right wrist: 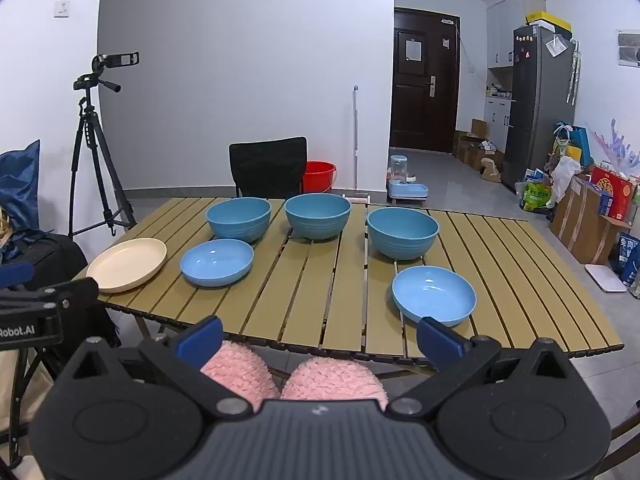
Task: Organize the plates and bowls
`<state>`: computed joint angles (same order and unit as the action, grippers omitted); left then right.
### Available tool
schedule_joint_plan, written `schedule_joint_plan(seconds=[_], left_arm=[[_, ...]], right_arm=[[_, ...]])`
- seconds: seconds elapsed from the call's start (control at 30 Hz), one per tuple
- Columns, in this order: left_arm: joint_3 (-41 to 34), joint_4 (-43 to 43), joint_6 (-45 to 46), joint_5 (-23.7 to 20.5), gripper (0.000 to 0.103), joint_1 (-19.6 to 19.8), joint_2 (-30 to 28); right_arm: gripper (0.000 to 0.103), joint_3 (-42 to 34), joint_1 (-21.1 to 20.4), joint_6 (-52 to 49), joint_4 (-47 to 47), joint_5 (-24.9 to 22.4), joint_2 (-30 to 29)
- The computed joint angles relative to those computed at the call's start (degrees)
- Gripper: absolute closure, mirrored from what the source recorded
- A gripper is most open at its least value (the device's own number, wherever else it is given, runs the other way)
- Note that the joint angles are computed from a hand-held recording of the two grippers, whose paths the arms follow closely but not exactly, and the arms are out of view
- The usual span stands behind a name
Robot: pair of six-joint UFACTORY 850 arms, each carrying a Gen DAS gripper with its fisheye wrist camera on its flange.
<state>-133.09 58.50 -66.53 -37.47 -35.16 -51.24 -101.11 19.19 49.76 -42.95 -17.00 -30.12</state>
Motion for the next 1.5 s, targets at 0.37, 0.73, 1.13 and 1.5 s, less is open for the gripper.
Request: schedule_joint_plan(seconds=[0.37, 0.73, 1.13, 1.5], left_arm=[[1.39, -0.71, -0.64, 0.85, 0.0, 0.07, 1.14], [1.22, -1.45, -0.08, 0.72, 0.0, 0.22, 0.93], [0.9, -1.51, 0.0, 0.54, 0.0, 0.15, 0.69], [1.0, -1.34, -0.15, 0.53, 0.0, 0.11, 0.69]], right_arm=[[0.0, 0.12, 0.1, 0.92, -1.06, -0.11, 0.08], [0.0, -0.64, 0.47, 0.02, -0.43, -0.8, -0.24], [0.0, -0.13, 0.36, -0.04, -0.69, -0.23, 0.01], [0.0, -0.07, 0.38, 0.17, -0.94, -0.22, 0.03]])
